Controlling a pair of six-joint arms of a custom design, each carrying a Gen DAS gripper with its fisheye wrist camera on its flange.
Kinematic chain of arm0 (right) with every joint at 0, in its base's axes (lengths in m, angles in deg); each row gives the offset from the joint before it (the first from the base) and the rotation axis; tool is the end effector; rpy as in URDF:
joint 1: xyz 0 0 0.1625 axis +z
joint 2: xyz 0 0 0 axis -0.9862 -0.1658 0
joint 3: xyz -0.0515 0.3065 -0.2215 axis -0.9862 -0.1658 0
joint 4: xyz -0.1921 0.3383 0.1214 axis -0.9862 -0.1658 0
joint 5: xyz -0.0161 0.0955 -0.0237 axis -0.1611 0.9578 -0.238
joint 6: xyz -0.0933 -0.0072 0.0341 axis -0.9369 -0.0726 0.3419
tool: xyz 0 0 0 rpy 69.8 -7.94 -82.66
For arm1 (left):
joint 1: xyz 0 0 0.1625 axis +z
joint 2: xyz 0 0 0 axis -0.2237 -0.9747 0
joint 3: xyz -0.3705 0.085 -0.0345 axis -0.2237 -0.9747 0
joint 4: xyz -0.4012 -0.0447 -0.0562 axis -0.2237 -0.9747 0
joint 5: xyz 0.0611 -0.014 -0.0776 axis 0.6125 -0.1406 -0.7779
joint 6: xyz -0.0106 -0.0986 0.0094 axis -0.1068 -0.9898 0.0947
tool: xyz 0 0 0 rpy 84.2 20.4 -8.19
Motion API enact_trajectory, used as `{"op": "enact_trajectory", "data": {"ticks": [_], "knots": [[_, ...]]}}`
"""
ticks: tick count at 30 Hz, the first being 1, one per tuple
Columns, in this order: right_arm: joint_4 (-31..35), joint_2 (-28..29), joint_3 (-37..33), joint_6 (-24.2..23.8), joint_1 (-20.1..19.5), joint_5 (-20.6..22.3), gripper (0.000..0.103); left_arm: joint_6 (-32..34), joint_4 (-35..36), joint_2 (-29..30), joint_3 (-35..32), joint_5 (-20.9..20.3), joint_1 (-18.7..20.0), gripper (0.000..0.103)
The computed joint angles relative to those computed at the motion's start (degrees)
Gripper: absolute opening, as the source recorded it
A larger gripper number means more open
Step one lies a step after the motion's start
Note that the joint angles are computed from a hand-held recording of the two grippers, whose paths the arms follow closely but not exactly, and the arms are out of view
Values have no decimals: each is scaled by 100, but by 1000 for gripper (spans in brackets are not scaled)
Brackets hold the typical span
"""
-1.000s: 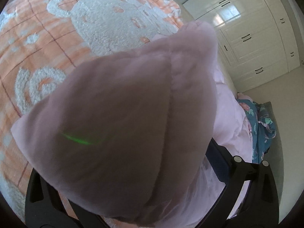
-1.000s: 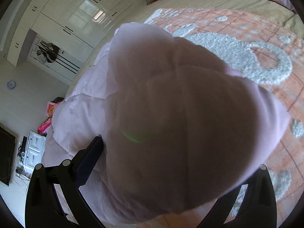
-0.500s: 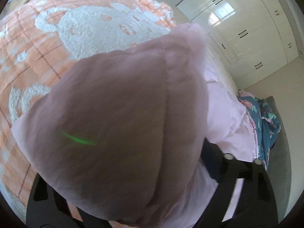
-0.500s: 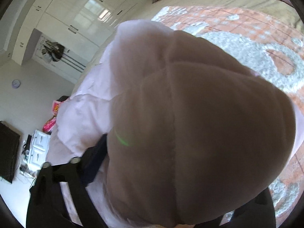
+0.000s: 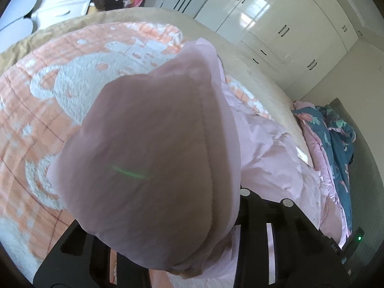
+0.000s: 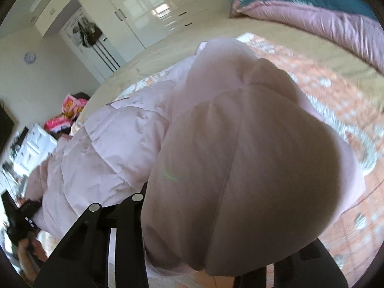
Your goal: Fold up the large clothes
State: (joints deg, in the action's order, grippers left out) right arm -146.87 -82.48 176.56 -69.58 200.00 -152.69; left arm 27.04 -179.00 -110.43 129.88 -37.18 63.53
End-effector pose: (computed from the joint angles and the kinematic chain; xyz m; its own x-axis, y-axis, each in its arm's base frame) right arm 0.2944 -0.3842 0.0738 -0.9217 0.1668 0.3503 -0.1620 0.6550 -0.7381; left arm -0.0734 -0.4088 0.3402 -0.9507 -0.1995 -0.2376 0.0489 0.6598 -0.7499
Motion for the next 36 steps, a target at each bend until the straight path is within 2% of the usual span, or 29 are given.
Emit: {"op": "enact_trajectory", "data": {"ticks": [13,24,36], "knots": [[261,-45,-185,-438,555,-484,31,-237,737,-470,-63,178,-431,25],[601,-233,-160,-398,899,-630,31,-654,1586,-1057,-26,350,-831,25],[892,-550,70,-215,1118,-671,31,-1341,2934,-1770,-74,459,-1324,25]]}}
